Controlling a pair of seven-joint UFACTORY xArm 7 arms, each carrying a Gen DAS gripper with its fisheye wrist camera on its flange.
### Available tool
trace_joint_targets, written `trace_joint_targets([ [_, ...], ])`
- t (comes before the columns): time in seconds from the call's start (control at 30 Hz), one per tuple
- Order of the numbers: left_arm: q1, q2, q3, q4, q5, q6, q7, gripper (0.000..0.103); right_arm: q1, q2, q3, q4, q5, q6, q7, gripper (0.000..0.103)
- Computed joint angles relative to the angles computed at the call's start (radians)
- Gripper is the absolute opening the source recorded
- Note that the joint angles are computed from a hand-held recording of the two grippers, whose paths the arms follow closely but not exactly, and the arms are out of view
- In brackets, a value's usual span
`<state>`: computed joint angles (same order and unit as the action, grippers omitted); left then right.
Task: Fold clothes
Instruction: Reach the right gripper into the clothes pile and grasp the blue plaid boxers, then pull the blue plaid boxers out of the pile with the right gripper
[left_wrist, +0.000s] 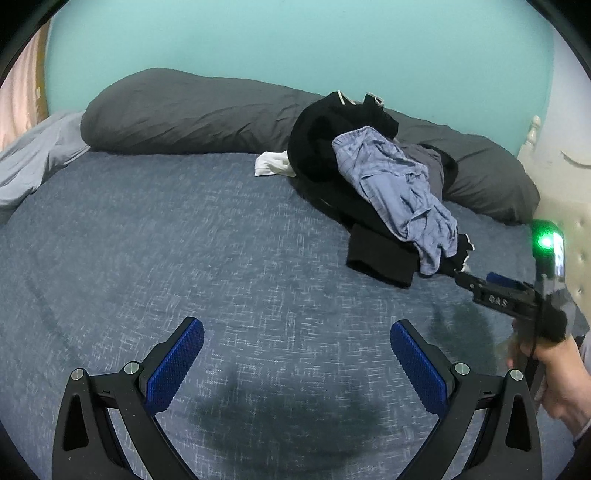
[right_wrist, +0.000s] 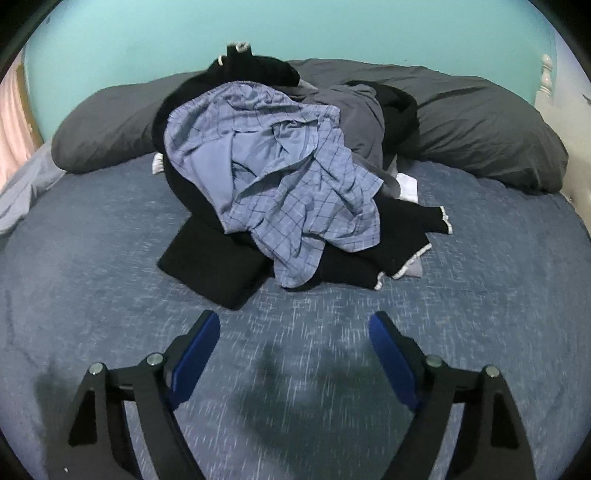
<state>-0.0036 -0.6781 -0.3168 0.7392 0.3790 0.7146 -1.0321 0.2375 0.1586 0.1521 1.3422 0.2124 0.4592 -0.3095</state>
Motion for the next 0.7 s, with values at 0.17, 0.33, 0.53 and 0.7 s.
trace_joint_targets([
  [0.17, -0.005, -0.014, 0.016, -0.037, -0.011, -0.036, -0.003, 0.103, 0.019, 0.081, -0.009, 0.071, -0.062, -0.003, 0.057, 0.072],
  [0.33, 0.005, -0.014, 0.015, -0.054, -0.012, -0.055, 0.002, 0.103, 0.038, 0.136, -0.015, 0.125, -0.125, -0.016, 0.098, 0.062],
  [0.53, 0.012, -0.01, 0.022, -0.065, -0.019, -0.075, 0.007, 0.103, 0.059, 0.203, -0.028, 0.192, -0.188, -0.024, 0.138, 0.058],
  [0.7, 0.012, -0.023, 0.028, -0.078, -0.027, -0.086, 0.017, 0.103, 0.046, 0.242, -0.01, 0.219, -0.183, -0.022, 0.131, 0.047],
])
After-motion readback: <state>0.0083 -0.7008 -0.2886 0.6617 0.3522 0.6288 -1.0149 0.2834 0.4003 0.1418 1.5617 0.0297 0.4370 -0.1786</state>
